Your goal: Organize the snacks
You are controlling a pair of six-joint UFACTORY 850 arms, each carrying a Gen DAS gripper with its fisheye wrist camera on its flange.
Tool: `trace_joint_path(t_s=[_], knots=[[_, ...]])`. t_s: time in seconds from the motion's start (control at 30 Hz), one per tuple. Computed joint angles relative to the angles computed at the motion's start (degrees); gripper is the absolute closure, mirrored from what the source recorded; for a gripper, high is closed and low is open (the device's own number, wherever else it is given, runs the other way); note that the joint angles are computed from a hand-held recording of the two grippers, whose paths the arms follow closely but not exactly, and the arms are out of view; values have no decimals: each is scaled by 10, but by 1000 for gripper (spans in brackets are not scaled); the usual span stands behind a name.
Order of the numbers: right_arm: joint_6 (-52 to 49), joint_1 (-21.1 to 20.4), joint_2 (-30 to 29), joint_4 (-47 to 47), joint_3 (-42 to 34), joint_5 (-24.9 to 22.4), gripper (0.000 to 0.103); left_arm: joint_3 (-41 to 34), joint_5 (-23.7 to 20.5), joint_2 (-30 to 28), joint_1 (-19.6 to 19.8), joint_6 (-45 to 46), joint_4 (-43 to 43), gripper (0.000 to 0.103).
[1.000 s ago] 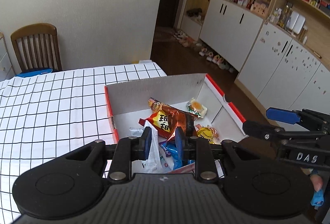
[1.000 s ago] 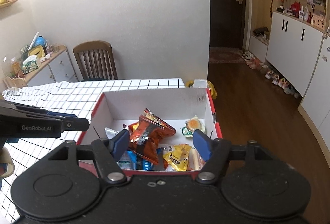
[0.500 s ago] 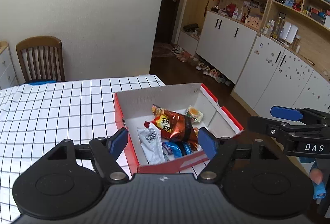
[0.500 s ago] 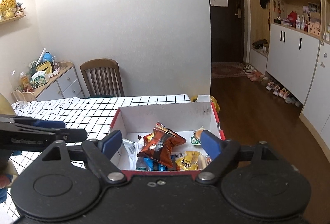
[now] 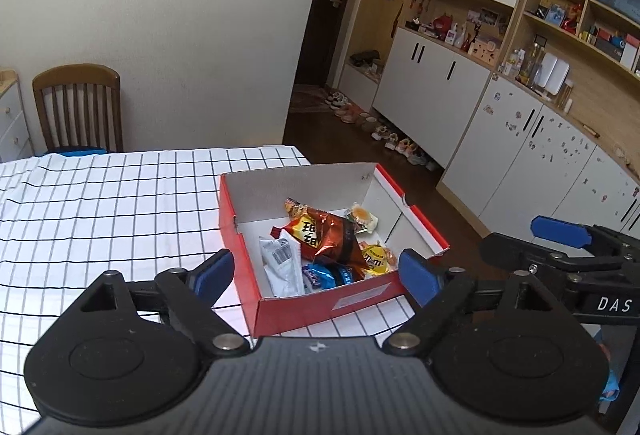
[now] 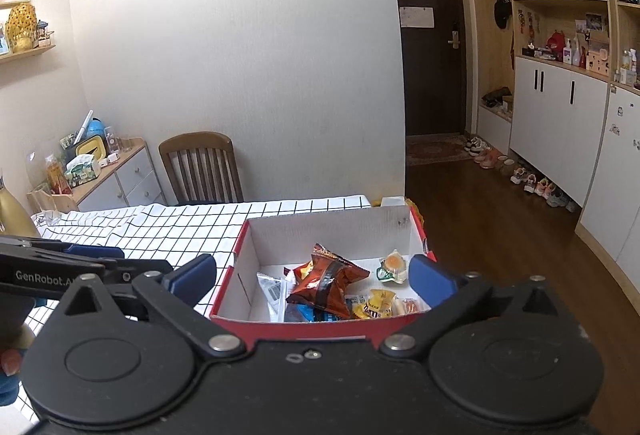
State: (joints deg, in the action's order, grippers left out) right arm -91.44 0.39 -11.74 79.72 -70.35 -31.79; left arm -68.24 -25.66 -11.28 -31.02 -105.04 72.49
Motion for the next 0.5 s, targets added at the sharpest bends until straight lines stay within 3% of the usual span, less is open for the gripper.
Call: trace_joint_path(t_s=[0.17, 0.5], knots=[[5, 6, 12, -4, 10, 17, 0, -2, -34, 0, -12, 31, -10, 13], [25, 12, 18, -14, 17, 30, 0, -4, -35, 3, -13, 72, -34, 13]])
